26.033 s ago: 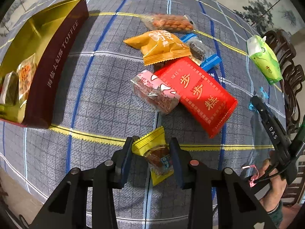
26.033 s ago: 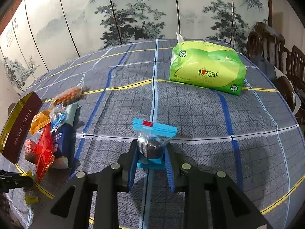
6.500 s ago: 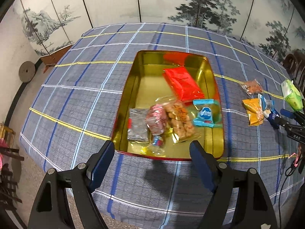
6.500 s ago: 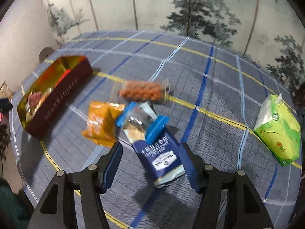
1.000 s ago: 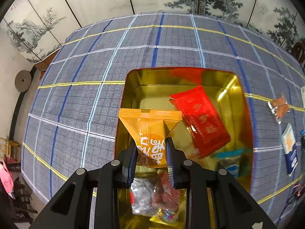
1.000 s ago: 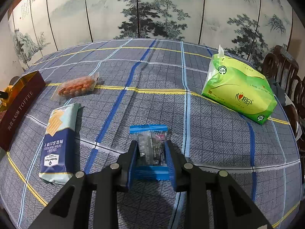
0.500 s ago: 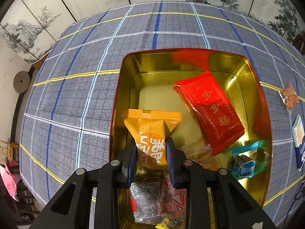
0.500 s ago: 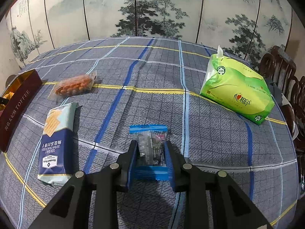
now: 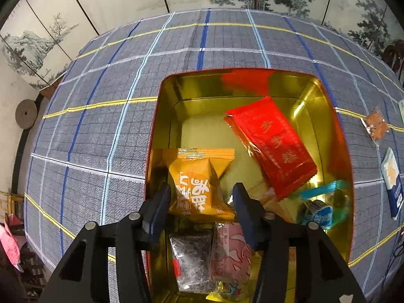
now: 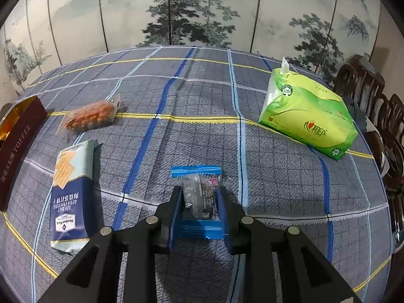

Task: Organize snacks
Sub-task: 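Carry the yellow pastry bag into the gold tin and open the left gripper, then lower the blue-wrapped packet into the tin and open the right gripper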

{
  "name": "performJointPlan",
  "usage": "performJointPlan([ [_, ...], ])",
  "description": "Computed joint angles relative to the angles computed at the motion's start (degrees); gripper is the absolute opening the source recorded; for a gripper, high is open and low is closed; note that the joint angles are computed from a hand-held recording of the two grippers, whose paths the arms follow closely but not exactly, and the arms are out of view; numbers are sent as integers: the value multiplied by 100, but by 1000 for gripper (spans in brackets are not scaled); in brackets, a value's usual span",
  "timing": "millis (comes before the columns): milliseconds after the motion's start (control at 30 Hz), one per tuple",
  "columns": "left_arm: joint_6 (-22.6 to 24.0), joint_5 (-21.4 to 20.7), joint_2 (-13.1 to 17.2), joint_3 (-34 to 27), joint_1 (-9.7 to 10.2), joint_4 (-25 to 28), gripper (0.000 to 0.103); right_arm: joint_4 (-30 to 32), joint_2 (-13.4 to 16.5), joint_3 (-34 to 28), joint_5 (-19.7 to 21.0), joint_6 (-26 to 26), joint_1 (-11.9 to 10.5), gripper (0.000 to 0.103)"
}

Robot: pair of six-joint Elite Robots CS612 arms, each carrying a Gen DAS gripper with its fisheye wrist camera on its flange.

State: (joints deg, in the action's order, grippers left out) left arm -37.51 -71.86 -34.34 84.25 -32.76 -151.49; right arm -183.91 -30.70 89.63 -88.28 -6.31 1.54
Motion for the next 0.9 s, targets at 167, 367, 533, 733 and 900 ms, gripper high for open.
performJointPlan([
  [167,22,111,-138,247,-67,-478,61,-131,-82,20,-44,202,26,27],
  [367,-100,378,-339,577,-171,-812,63,-368,-257,66,230,265,144,27],
  [533,-354,495,-518,915,-247,-1008,63,-480,-345,96,702,124,338,27],
  [733,-651,659,-690,1246,-316,-1104,64,-320,-373,29,1340,-168,635,27],
  [900,-1006,783,-794,1466,-331,-1095,67,-127,-341,-118,1805,-423,894,27],
])
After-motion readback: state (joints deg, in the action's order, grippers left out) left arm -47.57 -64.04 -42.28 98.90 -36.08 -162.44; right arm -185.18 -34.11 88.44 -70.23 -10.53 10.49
